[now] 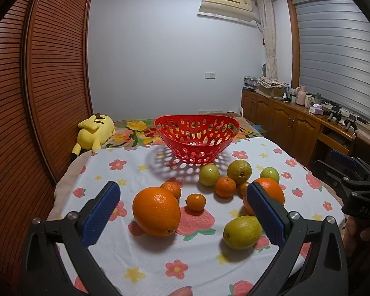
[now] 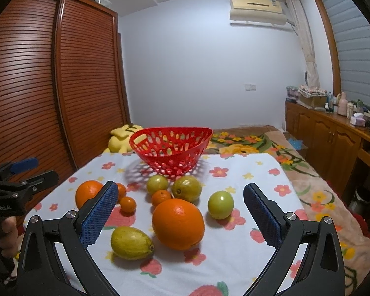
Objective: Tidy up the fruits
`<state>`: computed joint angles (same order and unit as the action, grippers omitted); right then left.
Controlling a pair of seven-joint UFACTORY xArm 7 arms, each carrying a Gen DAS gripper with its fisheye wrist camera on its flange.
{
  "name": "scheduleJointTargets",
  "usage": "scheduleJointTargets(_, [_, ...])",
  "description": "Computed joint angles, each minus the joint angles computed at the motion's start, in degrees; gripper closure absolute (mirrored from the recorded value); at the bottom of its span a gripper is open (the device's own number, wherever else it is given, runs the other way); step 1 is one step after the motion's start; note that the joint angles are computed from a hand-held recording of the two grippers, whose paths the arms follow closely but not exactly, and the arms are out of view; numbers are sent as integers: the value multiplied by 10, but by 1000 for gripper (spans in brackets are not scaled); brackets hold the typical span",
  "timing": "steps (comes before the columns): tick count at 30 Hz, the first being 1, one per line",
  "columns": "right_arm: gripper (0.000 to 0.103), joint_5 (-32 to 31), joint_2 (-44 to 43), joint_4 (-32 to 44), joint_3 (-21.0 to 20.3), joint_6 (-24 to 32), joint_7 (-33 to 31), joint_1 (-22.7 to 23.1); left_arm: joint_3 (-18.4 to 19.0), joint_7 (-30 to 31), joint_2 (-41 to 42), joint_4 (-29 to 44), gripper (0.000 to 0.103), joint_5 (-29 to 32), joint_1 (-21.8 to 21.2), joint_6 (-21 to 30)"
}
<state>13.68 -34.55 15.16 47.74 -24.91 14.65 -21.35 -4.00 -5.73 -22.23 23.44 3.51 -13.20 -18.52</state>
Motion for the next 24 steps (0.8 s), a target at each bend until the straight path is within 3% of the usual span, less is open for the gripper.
scheduleJointTargets(24, [0, -24, -16, 0, -2, 11, 22, -5, 3, -5, -13, -7, 0, 3, -8, 3])
